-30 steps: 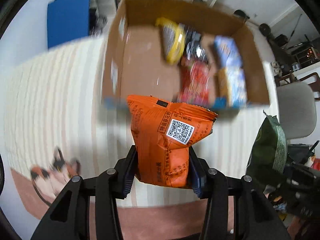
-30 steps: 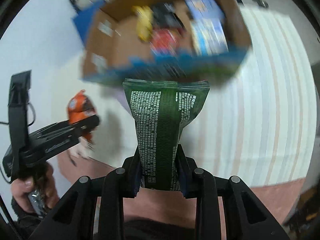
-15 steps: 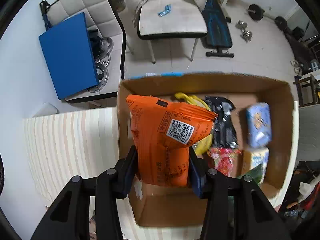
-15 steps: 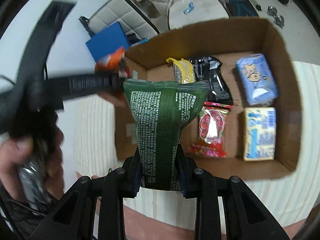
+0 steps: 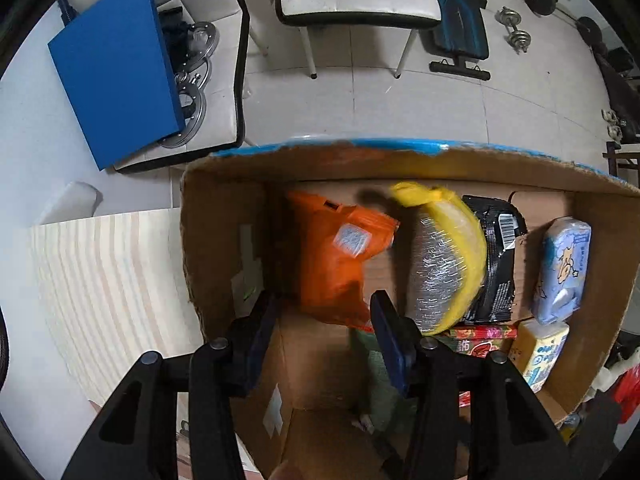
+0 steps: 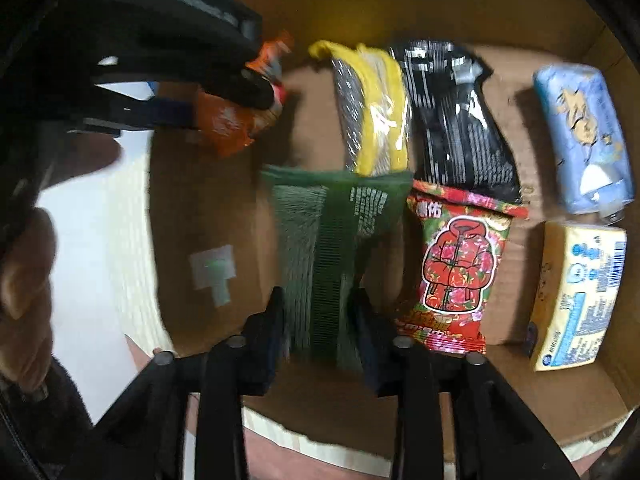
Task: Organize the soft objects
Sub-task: 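Place the orange and green bags into the box with both tools, then grasp the lavender cloth with the right tool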
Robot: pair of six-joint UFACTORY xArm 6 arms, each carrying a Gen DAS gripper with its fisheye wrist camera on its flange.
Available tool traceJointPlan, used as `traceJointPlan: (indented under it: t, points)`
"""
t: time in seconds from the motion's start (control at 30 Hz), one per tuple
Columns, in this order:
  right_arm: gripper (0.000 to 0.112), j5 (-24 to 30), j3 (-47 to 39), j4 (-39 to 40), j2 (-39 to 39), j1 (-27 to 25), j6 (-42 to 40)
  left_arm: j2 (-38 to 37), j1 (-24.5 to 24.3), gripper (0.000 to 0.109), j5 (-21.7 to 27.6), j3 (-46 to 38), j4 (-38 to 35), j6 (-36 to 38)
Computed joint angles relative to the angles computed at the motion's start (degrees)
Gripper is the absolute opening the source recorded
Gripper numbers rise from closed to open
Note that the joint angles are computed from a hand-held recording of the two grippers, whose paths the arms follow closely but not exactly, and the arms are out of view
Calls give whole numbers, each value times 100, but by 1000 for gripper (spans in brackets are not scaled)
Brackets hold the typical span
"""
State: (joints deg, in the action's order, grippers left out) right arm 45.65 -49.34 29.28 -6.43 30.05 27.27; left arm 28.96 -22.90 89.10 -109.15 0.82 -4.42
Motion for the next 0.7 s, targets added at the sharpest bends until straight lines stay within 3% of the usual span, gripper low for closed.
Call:
traceJointPlan:
  t: [0.03, 0.07, 0.2, 0.27, 0.33, 0.4, 0.7]
  points:
    - [69, -19, 10, -12, -8, 1, 14, -4, 0, 53, -8, 0, -27, 9]
    - [71, -27, 25, 13, -32, -4, 1, -26, 0, 61, -30, 18, -34, 10]
    - [72, 29, 15, -274, -117, -3, 234, -207, -2, 64, -206, 186, -54, -12]
    - [75, 163, -45, -541, -137, 10, 407, -271, 8, 79, -257, 237, -149, 21]
    - [97, 361, -71, -889, -216, 2, 596, -404, -37, 91, -351, 364, -97, 7]
    - [103, 501, -165, -1330, -195, 40, 900, -545, -112, 94, -453, 520, 51, -9]
    - [103, 1025, -120, -2228, -816, -26, 1459, -1607, -233, 95, -1085, 1576, 216, -97]
